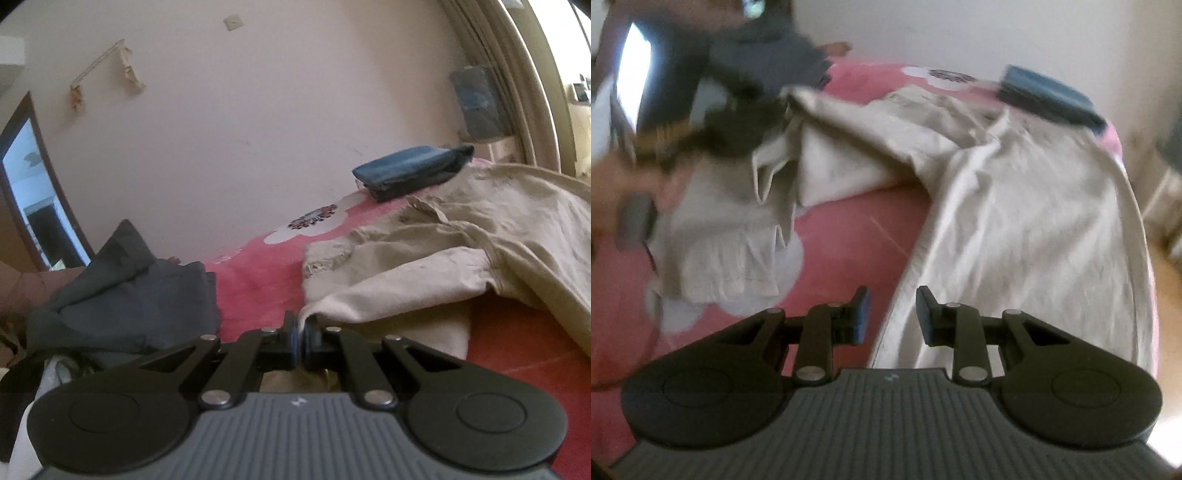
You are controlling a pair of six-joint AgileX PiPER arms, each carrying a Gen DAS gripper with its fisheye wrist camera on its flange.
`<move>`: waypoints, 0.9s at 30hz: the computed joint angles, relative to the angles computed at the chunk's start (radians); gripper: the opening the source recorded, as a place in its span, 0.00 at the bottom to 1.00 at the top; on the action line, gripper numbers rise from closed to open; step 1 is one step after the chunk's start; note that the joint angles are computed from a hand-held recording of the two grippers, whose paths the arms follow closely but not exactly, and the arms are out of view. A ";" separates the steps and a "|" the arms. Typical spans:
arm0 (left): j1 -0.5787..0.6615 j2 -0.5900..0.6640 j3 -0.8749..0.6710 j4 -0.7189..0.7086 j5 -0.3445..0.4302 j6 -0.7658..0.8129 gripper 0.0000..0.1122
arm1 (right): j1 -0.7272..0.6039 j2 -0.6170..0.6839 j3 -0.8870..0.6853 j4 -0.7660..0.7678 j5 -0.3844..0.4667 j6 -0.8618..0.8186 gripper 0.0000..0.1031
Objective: Fold clothes
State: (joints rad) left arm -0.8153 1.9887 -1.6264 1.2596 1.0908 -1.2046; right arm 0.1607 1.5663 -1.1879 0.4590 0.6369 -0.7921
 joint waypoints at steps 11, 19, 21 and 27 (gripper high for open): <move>-0.013 -0.006 0.056 -0.043 0.003 0.005 0.06 | 0.022 0.011 0.049 0.092 -0.058 -0.151 0.21; -0.029 -0.058 0.140 -0.047 -0.034 0.028 0.18 | -0.025 -0.029 0.051 0.259 0.001 -0.316 0.20; -0.032 -0.064 0.144 -0.051 -0.031 0.033 0.22 | -0.055 0.015 -0.019 0.260 -0.031 -0.265 0.20; -0.045 -0.065 0.122 -0.064 -0.002 0.048 0.33 | -0.117 0.311 -0.308 0.267 0.040 -0.021 0.15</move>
State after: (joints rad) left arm -0.8601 1.9238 -1.5045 1.1953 1.0892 -1.1570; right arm 0.0438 1.8770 -1.4962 0.7257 0.6768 -0.8131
